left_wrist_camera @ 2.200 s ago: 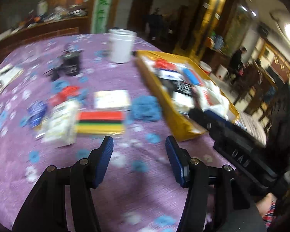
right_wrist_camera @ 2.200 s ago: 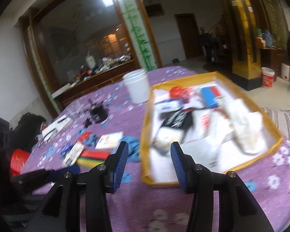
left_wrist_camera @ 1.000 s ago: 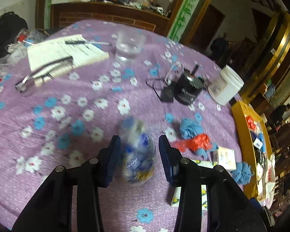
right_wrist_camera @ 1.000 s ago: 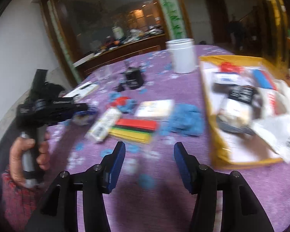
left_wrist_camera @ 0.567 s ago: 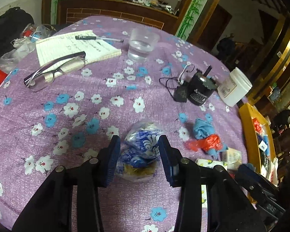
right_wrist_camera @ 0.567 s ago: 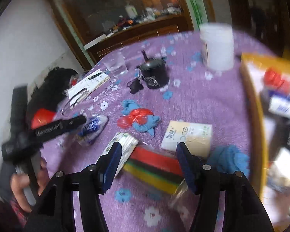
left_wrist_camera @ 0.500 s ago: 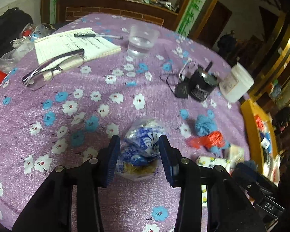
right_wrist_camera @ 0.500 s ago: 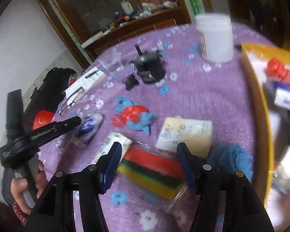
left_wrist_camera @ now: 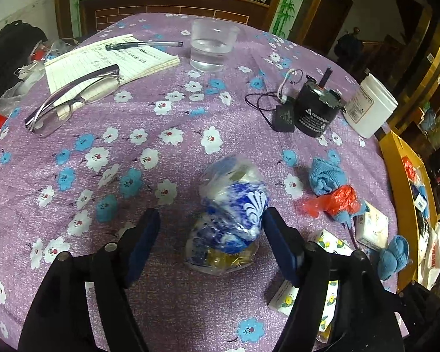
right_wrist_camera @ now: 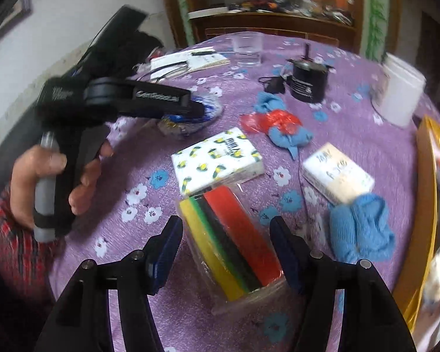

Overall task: Organize soft objects
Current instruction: 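Grasp the blue-printed tissue bag with the left tool while the right grasps the striped sponge pack, then carry the tissue bag and striped sponge pack into the tray and release both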

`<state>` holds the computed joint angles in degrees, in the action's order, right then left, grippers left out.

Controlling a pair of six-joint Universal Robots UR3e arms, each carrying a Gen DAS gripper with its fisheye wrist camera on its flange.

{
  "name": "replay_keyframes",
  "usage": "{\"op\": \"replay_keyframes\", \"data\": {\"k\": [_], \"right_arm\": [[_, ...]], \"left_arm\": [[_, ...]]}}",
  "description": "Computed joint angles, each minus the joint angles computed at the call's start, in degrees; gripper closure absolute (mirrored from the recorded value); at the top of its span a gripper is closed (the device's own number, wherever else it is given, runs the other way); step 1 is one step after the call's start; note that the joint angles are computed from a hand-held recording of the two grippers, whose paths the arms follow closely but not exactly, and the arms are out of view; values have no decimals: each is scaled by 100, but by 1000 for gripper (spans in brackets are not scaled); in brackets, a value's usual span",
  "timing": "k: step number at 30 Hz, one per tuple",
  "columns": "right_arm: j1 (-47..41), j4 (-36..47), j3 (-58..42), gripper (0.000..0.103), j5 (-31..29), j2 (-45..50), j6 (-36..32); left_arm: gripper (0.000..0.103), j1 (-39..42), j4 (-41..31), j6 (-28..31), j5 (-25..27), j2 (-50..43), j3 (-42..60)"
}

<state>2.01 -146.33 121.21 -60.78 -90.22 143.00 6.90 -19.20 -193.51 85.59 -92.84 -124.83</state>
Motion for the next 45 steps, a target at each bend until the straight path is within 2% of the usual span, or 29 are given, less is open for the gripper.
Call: {"op": "replay_keyframes", "data": {"k": [2, 6, 8, 10, 12, 13, 14, 17, 20, 25, 29, 32, 36, 39, 45], "right_arm": [[86, 154, -85, 37, -154, 63, -299], [212, -117, 7, 36, -409, 220, -397], [34, -203, 237, 50, -182, 61, -411], [-193, 109, 239, 61, 96, -34, -460], [-345, 207, 256, 64, 227, -118, -344], [-401, 133, 303, 65, 253, -166, -257], [-478, 54, 402, 66, 301, -262, -172], [-845, -62, 715, 66, 616, -673, 96], [-1255, -688, 1273, 66, 908, -1151, 584], [-1849, -1808, 2052, 66, 1537, -1272, 1301], [-2182, -1809, 2184, 66, 1945, -1282, 1363], [-2231, -1772, 2171, 66, 1933, -1314, 1413], [-2106, -2446, 2328, 66, 1565, -1343, 1841], [-1991, -2977, 2474, 66, 1139, -1402, 2210], [-1892, -3390, 2568, 66, 800, -1410, 2478]], "left_arm": [[30, -23, -83, 54, -50, -29, 43], [30, -366, -253, 170, 309, -232, 310], [30, -479, -251, 180, 468, -321, 381], [31, -600, -116, 144, 693, -414, 388], [39, -720, -25, 90, 971, -507, 417], [54, -791, 17, 51, 1183, -549, 438], [54, -783, 31, 26, 1221, -547, 431], [55, -497, 194, -19, 849, -348, 196], [55, -353, 595, 2, 534, -67, -113], [55, -535, 1294, 138, 398, 213, -420], [55, -817, 1639, 373, 390, 229, -444], [55, -1098, 1930, 518, 510, 160, -407], [55, -1575, 2229, 605, 957, -68, -275], [55, -1907, 2338, 609, 1482, -285, -116], [55, -1971, 2419, 592, 1711, -316, -129]]}}
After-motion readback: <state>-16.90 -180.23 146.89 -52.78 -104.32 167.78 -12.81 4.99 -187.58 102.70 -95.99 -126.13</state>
